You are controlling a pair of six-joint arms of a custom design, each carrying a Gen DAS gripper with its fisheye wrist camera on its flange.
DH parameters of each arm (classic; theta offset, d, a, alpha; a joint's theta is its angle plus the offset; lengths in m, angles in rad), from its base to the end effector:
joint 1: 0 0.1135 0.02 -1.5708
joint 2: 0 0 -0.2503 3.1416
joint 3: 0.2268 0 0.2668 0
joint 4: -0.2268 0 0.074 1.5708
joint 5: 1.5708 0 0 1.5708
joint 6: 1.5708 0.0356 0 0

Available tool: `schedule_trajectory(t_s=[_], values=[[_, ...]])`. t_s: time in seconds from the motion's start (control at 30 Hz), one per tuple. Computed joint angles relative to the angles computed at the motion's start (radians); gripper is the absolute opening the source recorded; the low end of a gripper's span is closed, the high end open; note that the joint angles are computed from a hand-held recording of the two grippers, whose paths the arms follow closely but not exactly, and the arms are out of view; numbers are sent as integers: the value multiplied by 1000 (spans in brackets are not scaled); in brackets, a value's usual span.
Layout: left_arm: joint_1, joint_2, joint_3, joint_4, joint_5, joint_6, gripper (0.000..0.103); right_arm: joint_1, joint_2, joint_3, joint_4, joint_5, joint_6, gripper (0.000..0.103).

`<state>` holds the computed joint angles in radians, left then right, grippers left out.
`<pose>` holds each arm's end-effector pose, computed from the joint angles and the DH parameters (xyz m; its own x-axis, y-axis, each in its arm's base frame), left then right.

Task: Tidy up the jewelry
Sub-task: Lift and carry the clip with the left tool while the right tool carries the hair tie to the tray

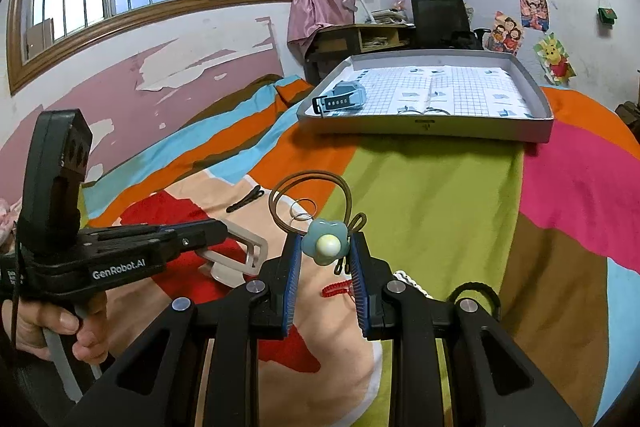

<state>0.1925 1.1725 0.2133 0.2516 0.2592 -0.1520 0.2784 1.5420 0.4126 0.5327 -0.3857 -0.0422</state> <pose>0.2017 0.0300 0.0953 -0.6316 -0.2722 -0.7259 -0.0904 0.9558 -0.2797 0.2526 0.0861 0.0942 -0.5164 -0.1883 -0.8354 -0.5761 0.7981 0.1763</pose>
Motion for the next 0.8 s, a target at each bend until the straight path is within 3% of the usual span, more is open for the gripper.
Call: schedule_trajectory(t_s=[0.37, 0.63, 0.8], values=[[28, -59, 106, -75, 64, -5, 5, -54, 6, 52, 19, -10, 34, 22], [-64, 270, 466, 16, 16, -62, 5, -115, 101, 277, -37, -1, 27, 22], [-98, 540, 756, 10, 5, -88, 5, -139, 302, 574, -145, 28, 47, 22]])
